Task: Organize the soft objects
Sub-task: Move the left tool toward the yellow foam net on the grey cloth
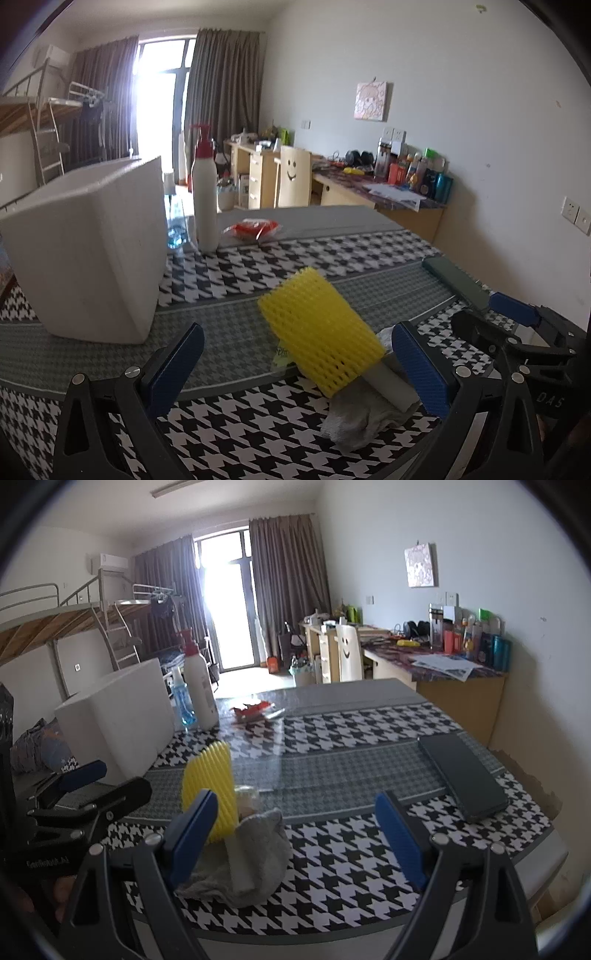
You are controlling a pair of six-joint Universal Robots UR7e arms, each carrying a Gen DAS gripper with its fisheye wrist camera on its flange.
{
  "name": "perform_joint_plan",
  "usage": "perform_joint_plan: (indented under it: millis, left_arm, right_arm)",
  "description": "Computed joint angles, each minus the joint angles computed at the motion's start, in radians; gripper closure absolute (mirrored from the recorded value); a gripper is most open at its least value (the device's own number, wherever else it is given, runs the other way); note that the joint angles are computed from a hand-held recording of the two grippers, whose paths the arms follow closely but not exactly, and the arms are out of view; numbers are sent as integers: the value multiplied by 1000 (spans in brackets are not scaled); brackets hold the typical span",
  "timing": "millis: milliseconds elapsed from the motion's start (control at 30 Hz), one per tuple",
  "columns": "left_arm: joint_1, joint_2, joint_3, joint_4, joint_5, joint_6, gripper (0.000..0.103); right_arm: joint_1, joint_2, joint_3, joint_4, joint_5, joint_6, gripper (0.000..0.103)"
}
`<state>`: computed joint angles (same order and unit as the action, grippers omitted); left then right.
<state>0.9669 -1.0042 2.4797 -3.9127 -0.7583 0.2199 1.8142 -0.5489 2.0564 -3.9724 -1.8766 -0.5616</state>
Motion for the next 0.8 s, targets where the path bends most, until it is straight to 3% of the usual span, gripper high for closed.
perform_joint_plan:
  millis: [333,800]
  left_arm:
    - [42,-1,-38,110,-28,-87,2]
    - [88,-17,-73,258,-94,-170,25]
  right_arm:
    - [-33,-4,-8,63,10,-6,13]
    - [-42,0,-26,131,3,-17,13]
